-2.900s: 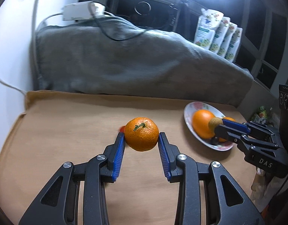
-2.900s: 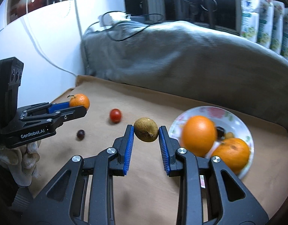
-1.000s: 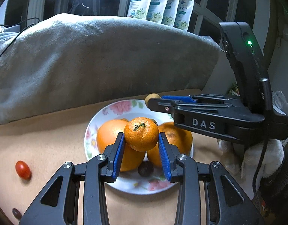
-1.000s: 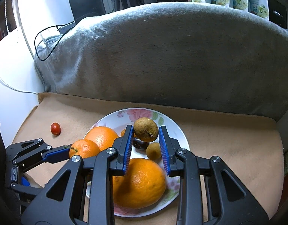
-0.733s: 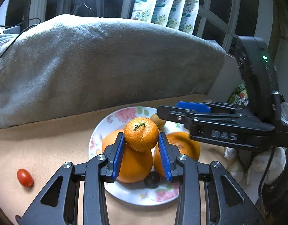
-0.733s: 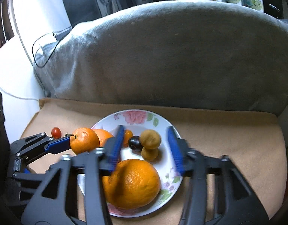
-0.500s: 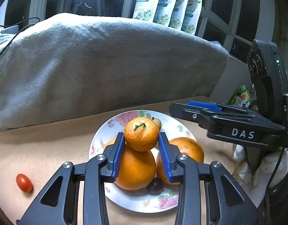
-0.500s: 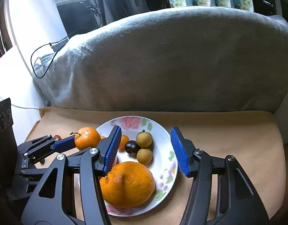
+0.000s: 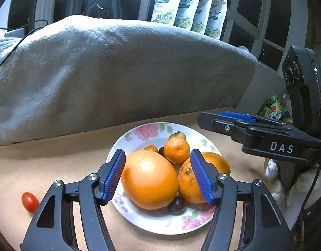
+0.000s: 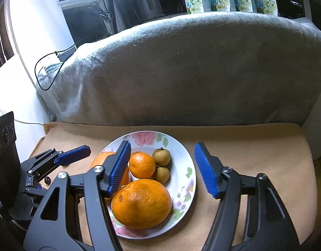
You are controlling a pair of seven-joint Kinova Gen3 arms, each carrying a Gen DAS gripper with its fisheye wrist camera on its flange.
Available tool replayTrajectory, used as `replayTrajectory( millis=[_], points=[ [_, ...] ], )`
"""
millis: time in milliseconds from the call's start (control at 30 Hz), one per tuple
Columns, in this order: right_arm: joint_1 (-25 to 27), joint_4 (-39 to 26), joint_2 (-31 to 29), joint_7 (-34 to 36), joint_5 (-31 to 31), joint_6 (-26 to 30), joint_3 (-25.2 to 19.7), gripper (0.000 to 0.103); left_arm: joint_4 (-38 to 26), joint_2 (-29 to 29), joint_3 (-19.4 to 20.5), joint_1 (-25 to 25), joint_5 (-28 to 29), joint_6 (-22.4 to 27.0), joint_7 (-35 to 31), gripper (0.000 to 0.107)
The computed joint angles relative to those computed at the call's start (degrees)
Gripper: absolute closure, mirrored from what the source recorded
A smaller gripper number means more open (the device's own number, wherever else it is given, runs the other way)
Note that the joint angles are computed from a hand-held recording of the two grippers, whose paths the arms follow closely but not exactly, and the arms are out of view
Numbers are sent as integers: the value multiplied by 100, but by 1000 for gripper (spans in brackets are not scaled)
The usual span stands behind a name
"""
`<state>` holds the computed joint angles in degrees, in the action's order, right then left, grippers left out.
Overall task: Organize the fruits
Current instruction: 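Open the right gripper to drop the brown fruit while the left releases the mandarin onto the plate, then move both tools back from the plate toward the dark plum and red tomato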
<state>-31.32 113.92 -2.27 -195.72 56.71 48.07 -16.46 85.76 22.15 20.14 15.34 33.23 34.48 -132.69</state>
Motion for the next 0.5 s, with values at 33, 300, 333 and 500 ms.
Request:
replayTrajectory(
  millis=[33, 300, 333, 500],
  points=[
    [-4, -6, 3, -15, 4, 10, -7, 35, 7, -6, -5, -4, 3, 11, 12, 43],
    [-170, -124, 19, -198, 30, 425, -113, 17, 194, -207, 17, -177, 249, 37, -142, 37],
    [-192, -155, 22, -192, 6, 495, -123, 17, 207, -233, 5, -179, 271, 45, -155, 37],
    [-345, -331, 65, -139, -69, 880, -193, 16, 350, -414, -37, -237, 424, 79, -326, 36]
  ],
)
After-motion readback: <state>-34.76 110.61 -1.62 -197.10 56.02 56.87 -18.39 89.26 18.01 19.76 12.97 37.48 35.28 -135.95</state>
